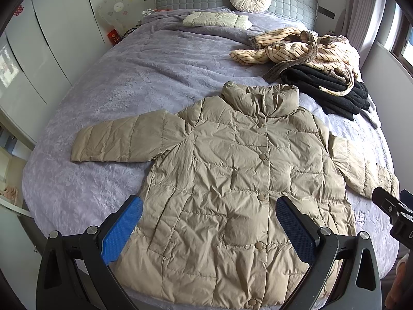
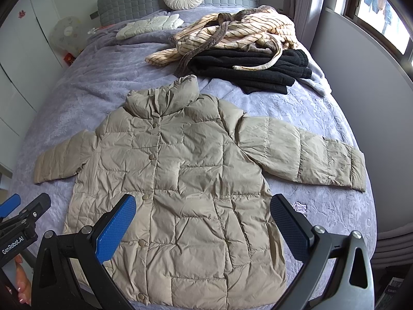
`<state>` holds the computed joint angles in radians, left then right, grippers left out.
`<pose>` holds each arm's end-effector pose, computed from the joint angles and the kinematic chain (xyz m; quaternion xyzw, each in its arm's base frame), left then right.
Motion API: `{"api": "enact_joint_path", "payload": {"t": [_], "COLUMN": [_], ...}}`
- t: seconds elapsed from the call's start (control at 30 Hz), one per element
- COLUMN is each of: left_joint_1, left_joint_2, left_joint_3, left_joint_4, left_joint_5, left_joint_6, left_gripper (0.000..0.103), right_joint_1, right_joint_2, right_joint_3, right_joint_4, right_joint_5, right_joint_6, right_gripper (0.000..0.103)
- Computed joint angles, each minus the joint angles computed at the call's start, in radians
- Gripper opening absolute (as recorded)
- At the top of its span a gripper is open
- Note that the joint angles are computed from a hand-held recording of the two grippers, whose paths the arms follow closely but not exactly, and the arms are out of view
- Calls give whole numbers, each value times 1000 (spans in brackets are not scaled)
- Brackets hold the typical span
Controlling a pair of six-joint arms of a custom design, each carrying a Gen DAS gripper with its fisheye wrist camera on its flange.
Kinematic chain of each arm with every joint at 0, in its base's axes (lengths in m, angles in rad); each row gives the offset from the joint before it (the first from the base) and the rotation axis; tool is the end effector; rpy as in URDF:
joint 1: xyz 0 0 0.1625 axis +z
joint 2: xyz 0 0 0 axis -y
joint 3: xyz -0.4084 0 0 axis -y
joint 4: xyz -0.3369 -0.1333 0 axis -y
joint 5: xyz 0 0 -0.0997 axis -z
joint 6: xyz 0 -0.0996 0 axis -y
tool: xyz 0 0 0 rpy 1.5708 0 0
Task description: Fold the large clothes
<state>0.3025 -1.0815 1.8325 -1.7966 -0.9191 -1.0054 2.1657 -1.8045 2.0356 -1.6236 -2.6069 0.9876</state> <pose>-0.4051 -0.3293 0.1746 0.2023 0.8961 -0.1771 0.3531 0.2202 -0.2404 0.4150 -0.1256 -0.8573 0.2964 0.4017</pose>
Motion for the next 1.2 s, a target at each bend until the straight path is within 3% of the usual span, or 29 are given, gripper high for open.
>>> {"api": "enact_joint_path", "payload": {"t": [1.2], "left_joint_1": [7], "left_joint_2": [-16], "left_joint_3": [23], "left_joint_4": [-18], "left_joint_5": [-15], "left_joint_6": [22], "left_gripper": [103], "right_joint_1": [-1], "right_joint_2": [8], "right_joint_3": [-6], "right_joint_4": [16], "right_joint_5": [5], "right_joint_6": [19], "right_gripper": [103]}}
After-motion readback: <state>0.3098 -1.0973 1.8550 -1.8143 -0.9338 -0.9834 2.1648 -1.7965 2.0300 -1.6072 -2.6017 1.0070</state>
